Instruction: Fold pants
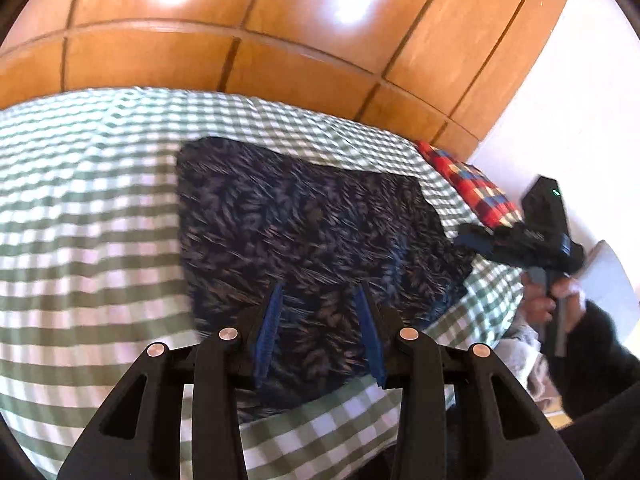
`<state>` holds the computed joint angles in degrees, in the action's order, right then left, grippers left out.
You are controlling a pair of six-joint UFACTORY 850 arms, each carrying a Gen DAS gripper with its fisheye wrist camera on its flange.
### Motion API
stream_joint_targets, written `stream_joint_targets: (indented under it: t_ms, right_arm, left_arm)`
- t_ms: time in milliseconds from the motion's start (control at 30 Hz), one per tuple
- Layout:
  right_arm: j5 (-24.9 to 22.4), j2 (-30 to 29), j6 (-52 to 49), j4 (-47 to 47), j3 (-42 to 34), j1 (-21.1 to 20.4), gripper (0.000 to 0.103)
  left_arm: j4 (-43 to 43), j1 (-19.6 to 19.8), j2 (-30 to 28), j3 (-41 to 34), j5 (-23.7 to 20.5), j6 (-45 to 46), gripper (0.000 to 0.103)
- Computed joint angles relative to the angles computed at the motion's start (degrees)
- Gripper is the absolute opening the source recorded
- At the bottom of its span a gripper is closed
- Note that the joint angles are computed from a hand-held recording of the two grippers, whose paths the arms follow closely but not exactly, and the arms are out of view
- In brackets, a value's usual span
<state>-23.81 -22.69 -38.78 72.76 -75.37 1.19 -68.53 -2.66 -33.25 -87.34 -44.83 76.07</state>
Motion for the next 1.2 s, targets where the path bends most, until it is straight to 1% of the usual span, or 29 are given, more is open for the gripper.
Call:
stream_joint_targets:
  t_ms: [133,233,267,300,333,367,400,467,500,567,667,700,733,767,800,833,867,933,967,1000,1033,1067,1133,1200]
  right_arm:
    - [-0.2,2.3,2.4,-1.8,2.8,1.1,0.047]
    - [-0.5,1.9,4.8,-3.9,2.9,2.0,0.045]
    - [-0.3,1.3,6.3,-5.2,2.5,2.5,0.038]
    - [0.1,0.9,6.8,-6.0,2.4,2.9,0.022]
    - [0.5,0.5,8.4,-7.9,1.9,3.2,0.017]
    - [1.2,0.1,10.7,-11.0,1.2,3.9,0.014]
    - [2.2,0.0,13.1,-14.7,0.7,4.6,0.013]
    - [3.8,0.7,17.1,-20.9,0.5,5.4,0.012]
    - [4.3,1.3,17.6,-21.9,0.7,5.5,0.011]
    - [5.6,2.8,16.7,-21.7,1.8,5.6,0.011]
    - [5.4,2.8,24.4,-30.5,2.6,5.8,0.011]
    - [5.2,2.0,24.4,-30.2,2.8,5.7,0.011]
    - [5.0,1.1,23.0,-27.6,3.3,5.3,0.011]
    - [5.3,0.8,19.2,-22.5,3.8,4.9,0.011]
    - [5.5,0.9,17.2,-19.5,4.0,4.7,0.012]
    - [5.4,1.0,16.3,-18.9,4.1,4.7,0.012]
    - [5.6,1.0,16.8,-20.6,3.9,4.9,0.012]
    - [4.5,1.2,18.6,-23.0,3.3,4.7,0.016]
    - [4.5,1.6,18.8,-22.9,3.3,4.5,0.022]
    - [5.2,2.2,19.5,-23.5,3.4,4.5,0.029]
    - [6.1,2.9,21.8,-26.2,3.4,4.5,0.03]
    - [7.6,3.5,26.1,-31.2,3.1,4.8,0.031]
    - [9.5,4.3,30.4,-35.3,2.7,5.1,0.031]
    - [11.7,3.8,36.8,-41.5,0.7,5.8,0.038]
  left_arm:
    - [-1.0,0.1,1.1,1.4,3.1,2.3,0.037]
    - [-0.5,-0.2,1.8,2.6,5.1,3.9,0.037]
    - [-0.1,-0.4,1.9,3.0,5.3,4.2,0.037]
    - [-0.1,-0.6,2.1,3.5,5.6,4.6,0.037]
    - [-0.2,-0.8,2.3,4.1,5.9,5.3,0.037]
    - [-0.1,-1.0,2.7,4.7,6.5,6.1,0.037]
    - [0.1,-1.3,3.1,5.2,7.2,6.8,0.037]
    - [0.7,-1.4,3.8,6.1,7.1,7.4,0.037]
    - [1.1,-1.5,3.9,6.3,7.1,7.5,0.037]
    - [2.7,-2.0,4.3,7.0,8.2,7.3,0.037]
    - [3.9,-2.7,4.2,8.0,9.1,6.5,0.038]
    - [3.4,-2.8,4.2,8.3,9.6,7.0,0.038]
    - [3.1,-2.9,4.3,8.5,9.9,7.2,0.038]
    - [3.5,-2.8,4.2,8.1,9.7,6.4,0.038]
    - [4.0,-2.6,4.2,7.7,9.3,5.8,0.038]
    - [3.9,-2.5,4.4,7.5,9.0,5.4,0.038]
    - [3.4,-2.4,4.6,7.4,9.0,5.5,0.038]
    - [1.2,-2.3,5.4,7.5,10.6,6.7,0.043]
    - [0.2,-2.1,5.6,7.4,10.9,7.1,0.046]
    - [-0.3,-1.9,5.4,6.7,10.6,6.7,0.046]
    - [-0.3,-1.8,5.1,6.1,10.7,6.1,0.046]
    - [-0.1,-1.9,4.8,5.5,11.3,5.6,0.046]
    - [1.8,-2.5,3.9,4.2,13.8,3.3,0.046]
    - [4.5,-3.1,3.0,2.7,15.5,-0.7,0.046]
